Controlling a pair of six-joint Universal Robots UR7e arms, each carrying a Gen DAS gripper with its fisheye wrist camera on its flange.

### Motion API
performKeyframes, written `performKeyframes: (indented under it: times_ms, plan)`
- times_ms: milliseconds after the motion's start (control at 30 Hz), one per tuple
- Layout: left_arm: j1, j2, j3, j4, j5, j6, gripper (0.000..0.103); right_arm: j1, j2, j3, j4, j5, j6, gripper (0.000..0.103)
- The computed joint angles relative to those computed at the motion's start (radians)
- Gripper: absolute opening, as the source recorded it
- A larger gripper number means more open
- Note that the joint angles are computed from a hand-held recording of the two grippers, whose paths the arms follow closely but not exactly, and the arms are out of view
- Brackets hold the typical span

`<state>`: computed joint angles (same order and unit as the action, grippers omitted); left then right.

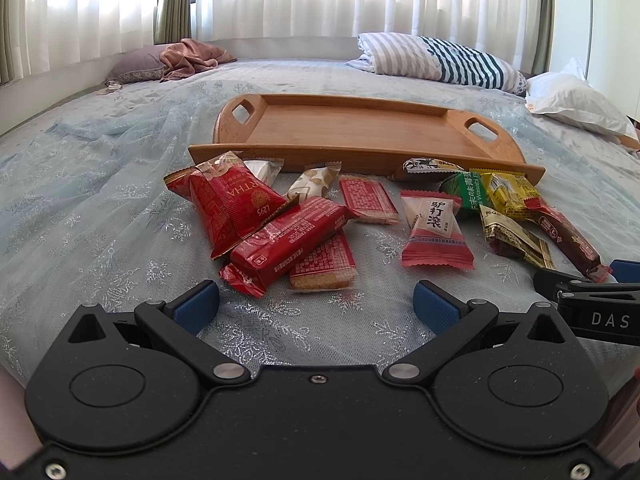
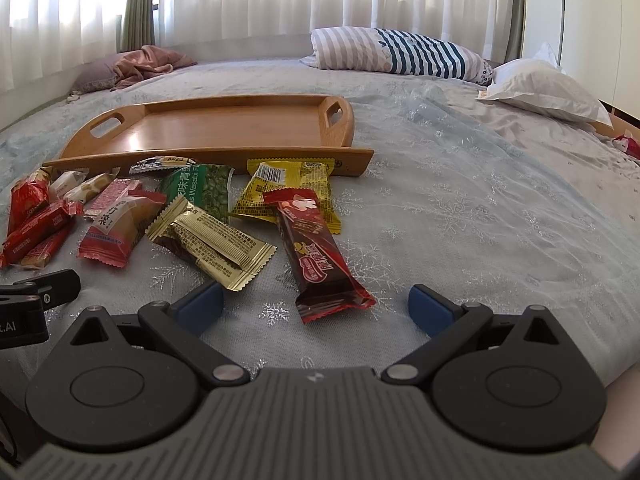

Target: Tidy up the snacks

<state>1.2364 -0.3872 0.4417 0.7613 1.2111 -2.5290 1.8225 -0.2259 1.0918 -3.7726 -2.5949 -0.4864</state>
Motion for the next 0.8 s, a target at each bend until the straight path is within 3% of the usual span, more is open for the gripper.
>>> performKeyframes:
  times_ms: [800]
  plan:
    - [0.0,0.003,-0.005,0.003,-0.001,0.002,0.103,0.0,-0.002,0.0,0.012,-0.003,0.007,0.103]
